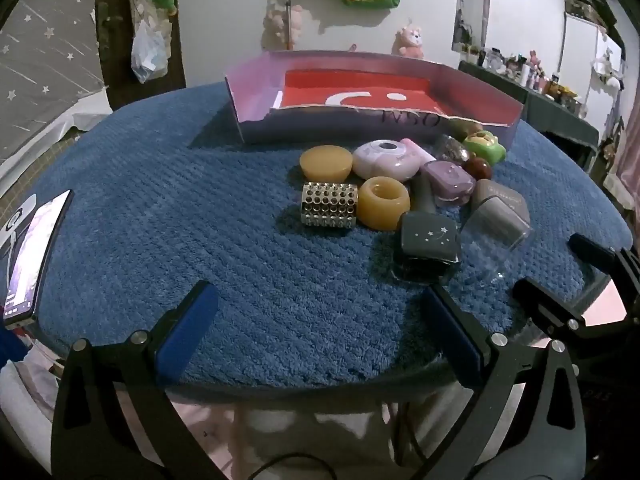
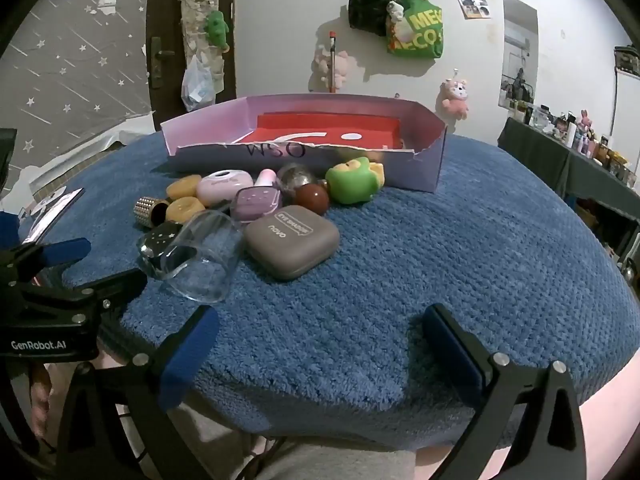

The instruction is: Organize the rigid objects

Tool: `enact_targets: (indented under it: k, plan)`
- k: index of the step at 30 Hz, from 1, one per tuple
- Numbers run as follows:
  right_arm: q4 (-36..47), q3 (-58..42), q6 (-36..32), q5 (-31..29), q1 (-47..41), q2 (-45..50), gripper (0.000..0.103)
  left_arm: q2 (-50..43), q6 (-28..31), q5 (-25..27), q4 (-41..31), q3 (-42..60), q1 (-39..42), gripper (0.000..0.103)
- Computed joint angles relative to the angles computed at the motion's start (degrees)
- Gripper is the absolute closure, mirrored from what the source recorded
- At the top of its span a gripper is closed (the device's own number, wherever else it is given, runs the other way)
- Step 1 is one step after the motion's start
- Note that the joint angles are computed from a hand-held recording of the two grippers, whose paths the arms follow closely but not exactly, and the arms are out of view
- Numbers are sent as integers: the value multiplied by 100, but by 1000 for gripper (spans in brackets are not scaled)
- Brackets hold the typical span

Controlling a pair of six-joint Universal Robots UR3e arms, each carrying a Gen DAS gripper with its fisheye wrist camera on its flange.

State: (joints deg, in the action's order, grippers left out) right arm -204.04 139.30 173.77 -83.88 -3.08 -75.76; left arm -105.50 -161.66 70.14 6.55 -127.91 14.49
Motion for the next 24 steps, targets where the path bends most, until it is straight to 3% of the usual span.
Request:
enact_targets:
  k: [24]
  plan:
    - [20, 0, -9, 1, -8, -3, 0, 56, 14, 48, -190, 58, -29, 0]
